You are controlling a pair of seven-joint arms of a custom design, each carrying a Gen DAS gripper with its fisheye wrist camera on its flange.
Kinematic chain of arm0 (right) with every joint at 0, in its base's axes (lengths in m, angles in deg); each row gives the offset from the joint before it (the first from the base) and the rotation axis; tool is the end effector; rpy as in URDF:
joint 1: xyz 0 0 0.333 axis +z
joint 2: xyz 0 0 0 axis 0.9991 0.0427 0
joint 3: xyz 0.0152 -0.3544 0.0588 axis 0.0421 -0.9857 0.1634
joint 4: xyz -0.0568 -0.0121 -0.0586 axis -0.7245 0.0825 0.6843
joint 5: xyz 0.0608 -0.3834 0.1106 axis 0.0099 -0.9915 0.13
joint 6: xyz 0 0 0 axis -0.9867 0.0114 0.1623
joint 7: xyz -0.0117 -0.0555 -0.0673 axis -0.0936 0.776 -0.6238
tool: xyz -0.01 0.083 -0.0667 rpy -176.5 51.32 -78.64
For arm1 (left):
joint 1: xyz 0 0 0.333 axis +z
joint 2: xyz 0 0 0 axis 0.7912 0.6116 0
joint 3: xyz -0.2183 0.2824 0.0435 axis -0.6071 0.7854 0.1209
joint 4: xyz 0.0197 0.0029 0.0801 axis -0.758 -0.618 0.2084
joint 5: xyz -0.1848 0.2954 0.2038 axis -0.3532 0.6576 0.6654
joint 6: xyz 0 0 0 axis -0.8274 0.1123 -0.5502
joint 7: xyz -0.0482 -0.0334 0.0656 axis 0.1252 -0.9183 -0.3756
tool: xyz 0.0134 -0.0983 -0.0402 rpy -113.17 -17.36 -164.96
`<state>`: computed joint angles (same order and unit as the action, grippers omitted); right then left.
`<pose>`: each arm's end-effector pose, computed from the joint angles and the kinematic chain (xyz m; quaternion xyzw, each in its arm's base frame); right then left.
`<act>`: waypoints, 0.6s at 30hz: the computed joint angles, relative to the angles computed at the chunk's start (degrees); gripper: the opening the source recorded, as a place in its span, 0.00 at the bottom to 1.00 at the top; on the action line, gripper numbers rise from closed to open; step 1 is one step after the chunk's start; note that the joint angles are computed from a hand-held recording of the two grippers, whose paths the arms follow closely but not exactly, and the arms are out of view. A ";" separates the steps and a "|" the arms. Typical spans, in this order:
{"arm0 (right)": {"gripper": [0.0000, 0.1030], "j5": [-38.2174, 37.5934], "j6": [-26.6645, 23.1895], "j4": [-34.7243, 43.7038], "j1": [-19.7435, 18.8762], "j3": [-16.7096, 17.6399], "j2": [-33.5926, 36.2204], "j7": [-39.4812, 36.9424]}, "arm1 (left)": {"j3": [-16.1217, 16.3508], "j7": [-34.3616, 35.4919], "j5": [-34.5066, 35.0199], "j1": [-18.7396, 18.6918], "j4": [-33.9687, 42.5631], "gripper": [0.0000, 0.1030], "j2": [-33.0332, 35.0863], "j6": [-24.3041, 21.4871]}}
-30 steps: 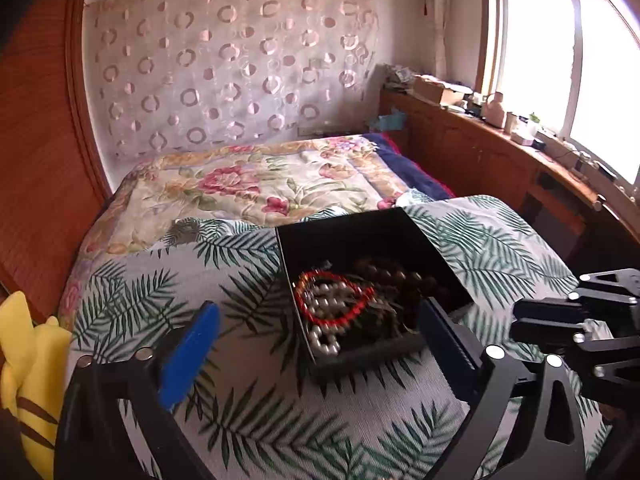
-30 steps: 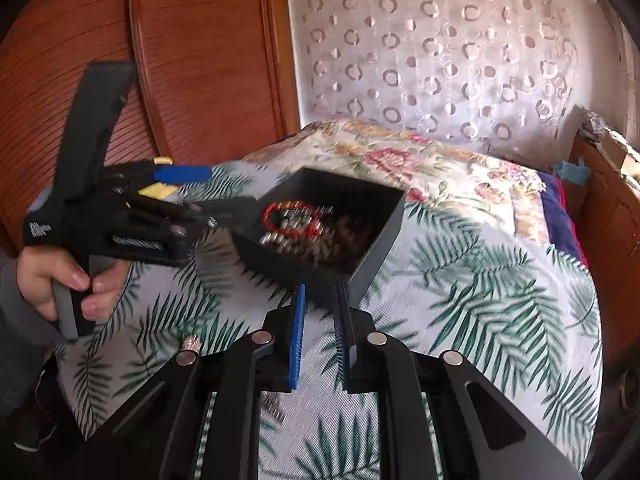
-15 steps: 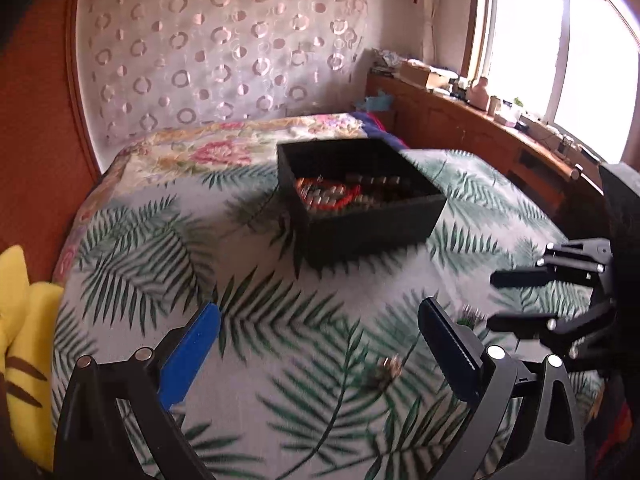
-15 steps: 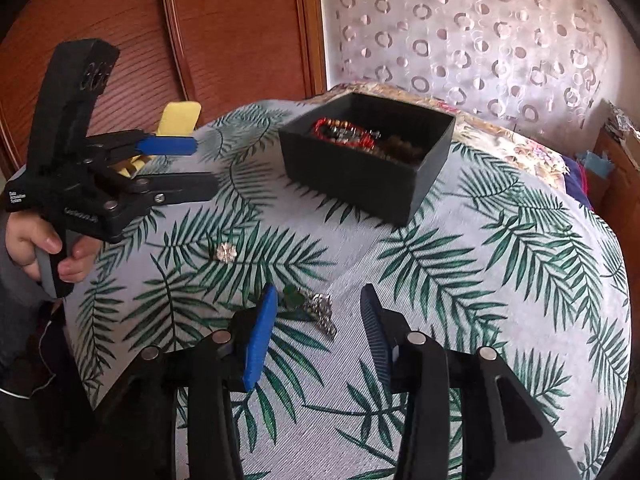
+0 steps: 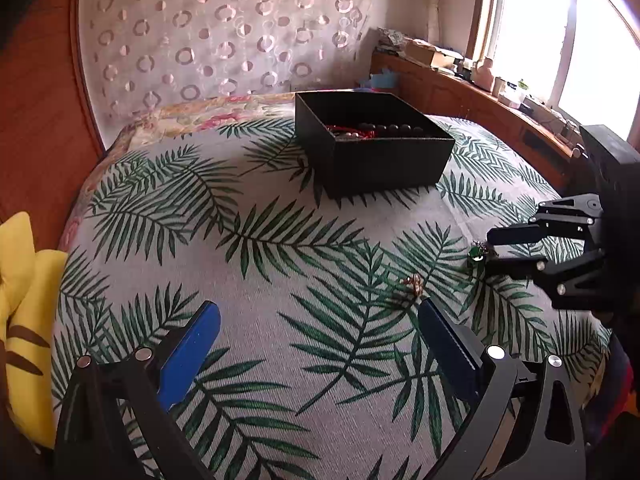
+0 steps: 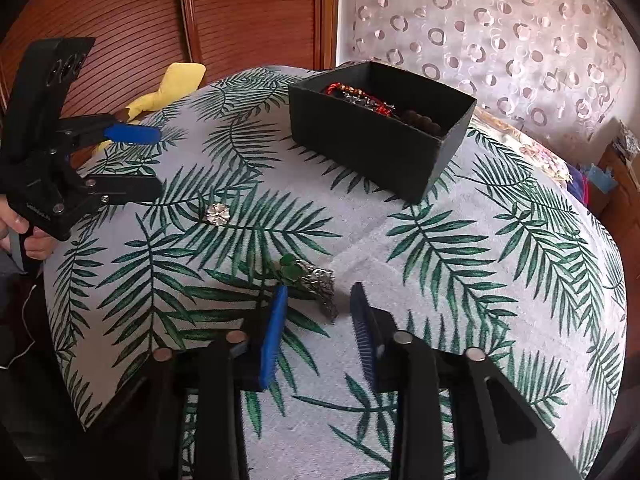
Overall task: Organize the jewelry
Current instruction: 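Lower the right gripper onto the green pendant and close it, then lower the left gripper onto the small silver flower ring and close it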
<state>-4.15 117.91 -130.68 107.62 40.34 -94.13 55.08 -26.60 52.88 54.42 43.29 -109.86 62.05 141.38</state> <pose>0.4907 0.1320 0.5248 -0.8744 0.3718 -0.1254 0.2854 0.4215 -0.1821 0.5176 -0.5742 0.7344 -0.3066 0.1922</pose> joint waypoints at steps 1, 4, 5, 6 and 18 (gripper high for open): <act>0.27 -0.26 0.05 0.24 -0.05 0.07 0.30 -0.01 | 0.19 0.10 -0.28 -0.30 -0.01 0.93 -0.02 -0.10; 0.09 -0.40 0.25 0.42 -0.16 0.21 0.51 -0.50 | 0.29 0.35 -0.59 -0.66 -0.08 0.93 -0.11 -0.05; 0.08 -0.74 0.27 0.52 -0.19 0.31 0.60 -0.61 | 0.04 0.17 -0.44 -0.51 -0.01 0.93 -0.06 -0.07; 0.08 -0.94 0.28 0.52 -0.22 0.34 0.57 -0.77 | -0.08 0.04 -0.41 -0.51 0.05 0.93 -0.01 -0.04; 0.02 3.74 3.30 -0.01 1.44 -0.93 -1.30 -2.87 | -1.64 -1.90 0.45 -1.10 2.03 0.93 2.13 0.13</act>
<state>-0.41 121.21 -130.68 109.06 39.41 -95.43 52.20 -28.24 50.98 54.87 42.18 -107.83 64.18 141.51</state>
